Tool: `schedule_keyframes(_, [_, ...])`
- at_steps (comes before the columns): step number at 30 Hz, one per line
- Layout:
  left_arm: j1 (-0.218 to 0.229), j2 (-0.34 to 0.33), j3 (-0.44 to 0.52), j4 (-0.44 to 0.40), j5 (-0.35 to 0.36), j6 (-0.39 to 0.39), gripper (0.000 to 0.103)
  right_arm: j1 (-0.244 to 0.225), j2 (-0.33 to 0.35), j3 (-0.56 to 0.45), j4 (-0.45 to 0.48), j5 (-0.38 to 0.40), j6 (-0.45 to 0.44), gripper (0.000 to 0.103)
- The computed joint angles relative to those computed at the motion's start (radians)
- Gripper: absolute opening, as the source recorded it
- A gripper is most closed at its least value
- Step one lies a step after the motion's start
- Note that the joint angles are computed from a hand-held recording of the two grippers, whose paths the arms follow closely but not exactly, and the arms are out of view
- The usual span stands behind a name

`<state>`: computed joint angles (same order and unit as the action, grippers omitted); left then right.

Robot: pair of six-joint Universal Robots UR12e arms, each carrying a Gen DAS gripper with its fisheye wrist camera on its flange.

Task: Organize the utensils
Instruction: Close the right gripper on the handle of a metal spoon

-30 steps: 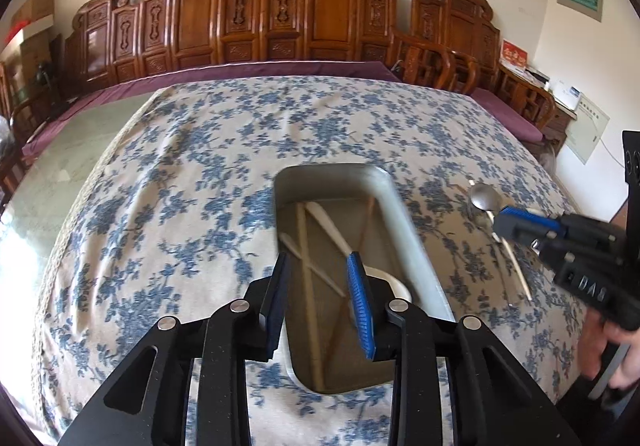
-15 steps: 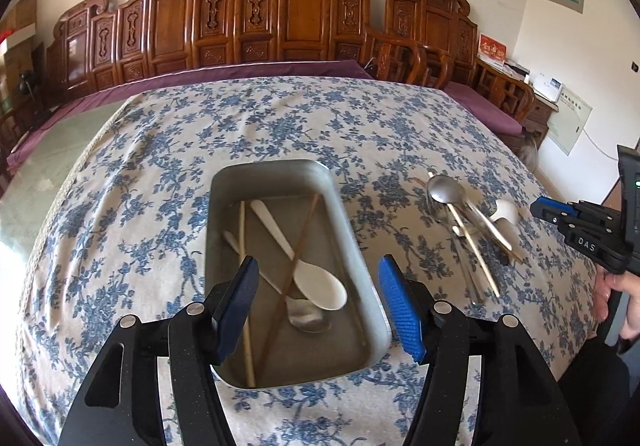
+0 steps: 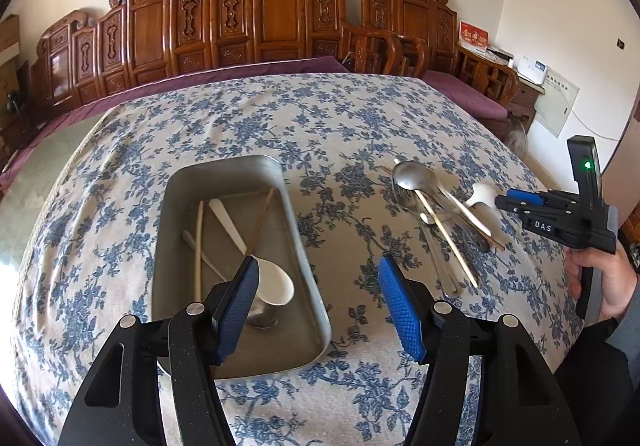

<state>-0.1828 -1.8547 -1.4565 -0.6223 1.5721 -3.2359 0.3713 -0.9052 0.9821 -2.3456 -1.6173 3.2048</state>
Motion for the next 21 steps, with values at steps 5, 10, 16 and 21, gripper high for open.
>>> schedule_keyframes(5, [-0.009,-0.008,0.008,-0.004,0.002,0.004,0.06,0.009,0.001,-0.003,-0.007,0.064,-0.017,0.036])
schedule_keyframes(10, [-0.019,-0.016,0.016,-0.009,0.003,0.01,0.06,0.028,0.032,-0.053,0.01,0.097,-0.069,0.033])
schedule_keyframes(16, [-0.031,-0.024,0.023,-0.018,0.019,0.01,0.06,0.043,0.095,-0.157,0.056,0.109,-0.102,0.021])
schedule_keyframes(21, [-0.041,-0.028,0.024,-0.023,0.033,0.017,0.06,0.052,0.14,-0.229,0.112,0.094,-0.134,0.019])
